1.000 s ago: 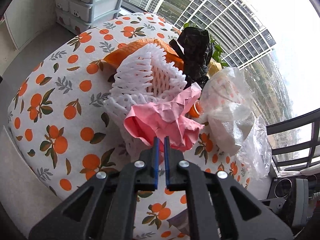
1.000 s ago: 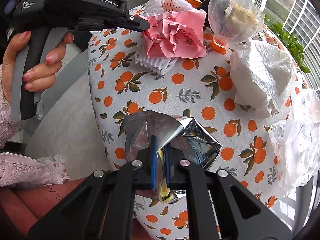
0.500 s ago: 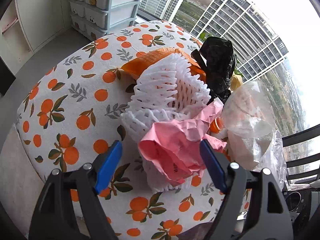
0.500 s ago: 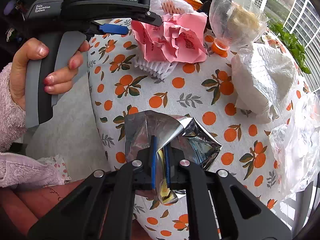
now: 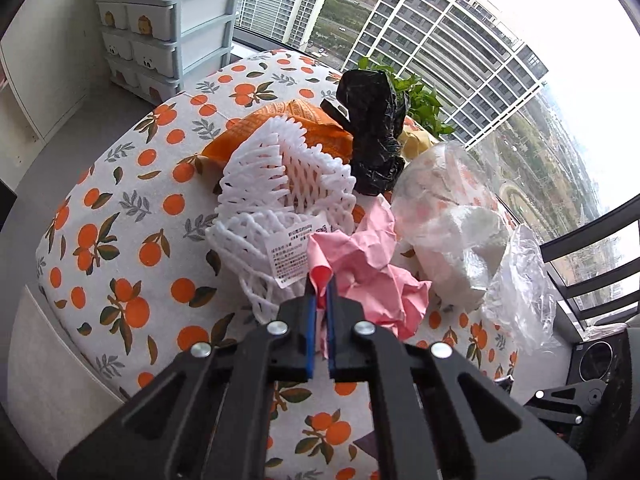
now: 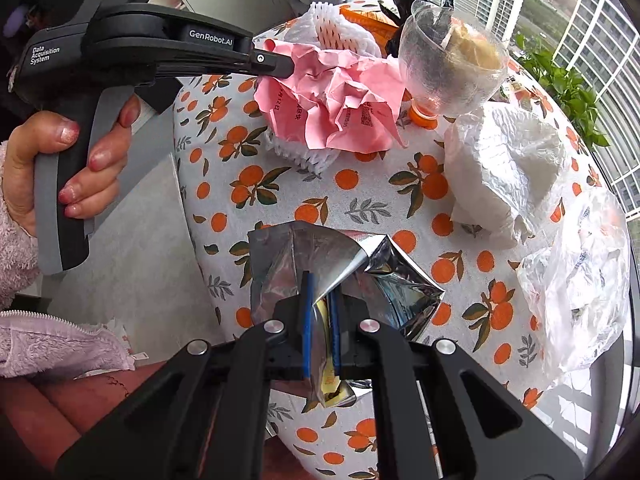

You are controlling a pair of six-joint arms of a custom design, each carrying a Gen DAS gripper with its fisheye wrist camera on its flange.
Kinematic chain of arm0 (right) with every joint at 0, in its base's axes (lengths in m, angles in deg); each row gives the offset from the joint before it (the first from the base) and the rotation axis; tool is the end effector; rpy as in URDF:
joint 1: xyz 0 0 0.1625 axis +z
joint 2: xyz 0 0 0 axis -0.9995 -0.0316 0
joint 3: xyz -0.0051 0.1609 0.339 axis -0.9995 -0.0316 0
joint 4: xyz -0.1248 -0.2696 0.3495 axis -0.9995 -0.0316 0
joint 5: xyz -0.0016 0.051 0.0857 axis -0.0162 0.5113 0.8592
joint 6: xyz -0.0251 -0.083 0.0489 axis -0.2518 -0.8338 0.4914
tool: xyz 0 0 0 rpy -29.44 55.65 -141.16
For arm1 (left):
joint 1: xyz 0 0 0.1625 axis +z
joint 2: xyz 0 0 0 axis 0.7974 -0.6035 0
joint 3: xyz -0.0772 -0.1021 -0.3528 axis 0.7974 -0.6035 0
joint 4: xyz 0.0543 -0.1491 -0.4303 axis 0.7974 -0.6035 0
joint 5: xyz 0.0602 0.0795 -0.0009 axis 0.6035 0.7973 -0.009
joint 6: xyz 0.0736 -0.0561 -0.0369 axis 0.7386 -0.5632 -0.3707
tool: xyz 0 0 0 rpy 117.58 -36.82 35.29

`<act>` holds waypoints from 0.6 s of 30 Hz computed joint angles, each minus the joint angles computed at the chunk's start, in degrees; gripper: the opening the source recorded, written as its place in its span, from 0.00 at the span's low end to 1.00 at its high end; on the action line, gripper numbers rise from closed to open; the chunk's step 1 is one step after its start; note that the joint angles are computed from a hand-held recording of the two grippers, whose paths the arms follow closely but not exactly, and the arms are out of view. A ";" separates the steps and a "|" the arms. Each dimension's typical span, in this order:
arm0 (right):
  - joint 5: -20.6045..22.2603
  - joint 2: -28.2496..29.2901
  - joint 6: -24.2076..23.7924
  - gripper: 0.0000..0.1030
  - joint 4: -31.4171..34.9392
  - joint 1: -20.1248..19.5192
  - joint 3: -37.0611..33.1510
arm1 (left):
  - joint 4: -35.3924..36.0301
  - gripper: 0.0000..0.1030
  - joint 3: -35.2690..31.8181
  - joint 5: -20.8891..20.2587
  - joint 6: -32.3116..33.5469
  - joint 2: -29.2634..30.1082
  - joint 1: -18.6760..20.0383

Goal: Collect trash
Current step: 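Lift the foil wrapper and pink paper off the table with both tools, then carry the foil wrapper and pink paper over to the grey bin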

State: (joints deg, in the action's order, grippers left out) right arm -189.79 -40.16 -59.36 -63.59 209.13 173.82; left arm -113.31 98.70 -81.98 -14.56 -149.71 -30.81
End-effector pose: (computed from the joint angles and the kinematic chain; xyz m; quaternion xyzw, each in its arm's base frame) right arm 0.2937 -0.3155 0.3695 0.2575 -0.9356 -0.0235 0.2404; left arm -0.4222 -0.3684 0.2183 0.0682 0.9562 -0.1803 0.2205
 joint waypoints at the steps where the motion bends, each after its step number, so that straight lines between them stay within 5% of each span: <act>1: -0.31 0.11 0.39 0.06 0.22 0.38 -0.48 | 0.95 0.04 -0.60 0.23 0.05 -0.04 -0.63; 10: -3.66 0.43 6.52 0.06 3.20 4.87 -4.35 | 12.77 0.04 -8.53 1.88 1.75 1.76 -5.68; 18: -8.17 0.97 14.33 0.06 6.01 8.72 -7.55 | 16.43 0.04 -12.13 -1.10 5.98 2.73 -8.98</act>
State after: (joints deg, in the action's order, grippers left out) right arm -197.97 -39.19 -45.03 -57.58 217.85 166.28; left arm -96.88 86.57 -83.08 -8.58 -146.98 -39.79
